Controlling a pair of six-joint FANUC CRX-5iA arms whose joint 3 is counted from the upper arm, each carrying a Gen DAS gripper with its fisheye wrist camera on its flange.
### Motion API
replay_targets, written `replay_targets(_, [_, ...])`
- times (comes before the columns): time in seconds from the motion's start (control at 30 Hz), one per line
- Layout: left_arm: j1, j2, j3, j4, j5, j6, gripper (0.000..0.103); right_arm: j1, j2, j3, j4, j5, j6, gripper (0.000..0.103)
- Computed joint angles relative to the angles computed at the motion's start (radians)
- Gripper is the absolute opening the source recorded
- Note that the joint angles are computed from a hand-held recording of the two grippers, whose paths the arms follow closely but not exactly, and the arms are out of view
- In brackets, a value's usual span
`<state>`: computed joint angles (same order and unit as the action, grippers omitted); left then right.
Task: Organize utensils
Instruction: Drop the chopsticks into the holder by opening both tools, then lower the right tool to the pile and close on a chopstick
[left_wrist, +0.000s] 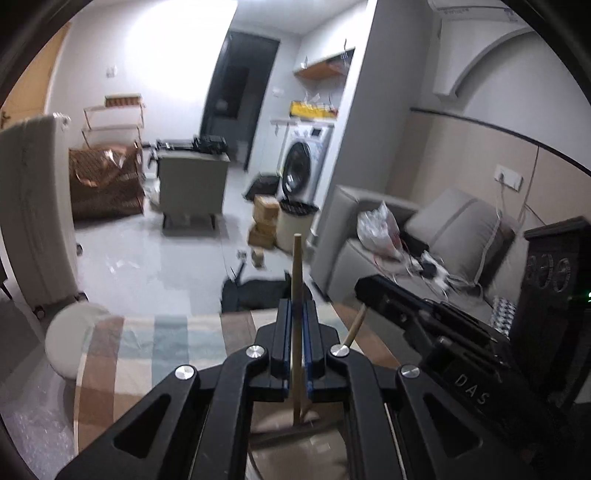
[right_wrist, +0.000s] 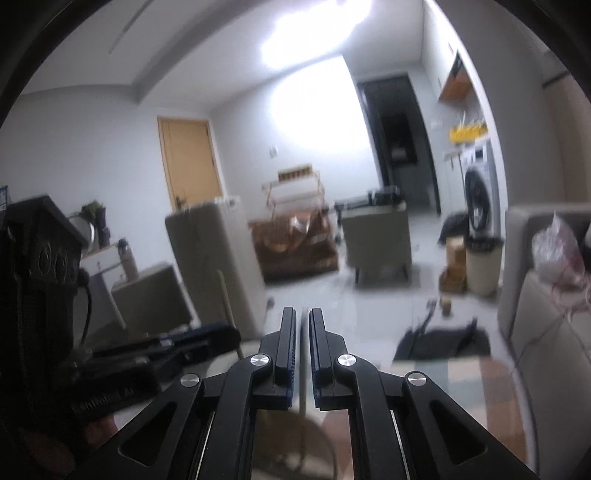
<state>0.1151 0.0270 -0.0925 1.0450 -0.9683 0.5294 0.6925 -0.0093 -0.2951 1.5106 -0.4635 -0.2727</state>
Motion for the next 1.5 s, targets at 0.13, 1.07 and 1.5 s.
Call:
replay_targets(0.13, [0.031, 0.006, 0.074, -0.120, -0.084, 0.158, 0.011, 0.080, -0.050, -0.011, -0.216, -0.073, 0.164, 0.049])
replay_targets(1.07, [0.151, -0.347, -0.086, -0.394, -0.092, 0.408, 0.098, 0.552, -0.200, -0.012, -0.352, -0.667, 0.073, 0.103])
replay_targets(1.5, [0.127, -0.377, -0.200, -0.453, -0.027, 0.374, 0.098, 0.580, -0.209, -0.038, -0.525, -0.706, 0.108, 0.103])
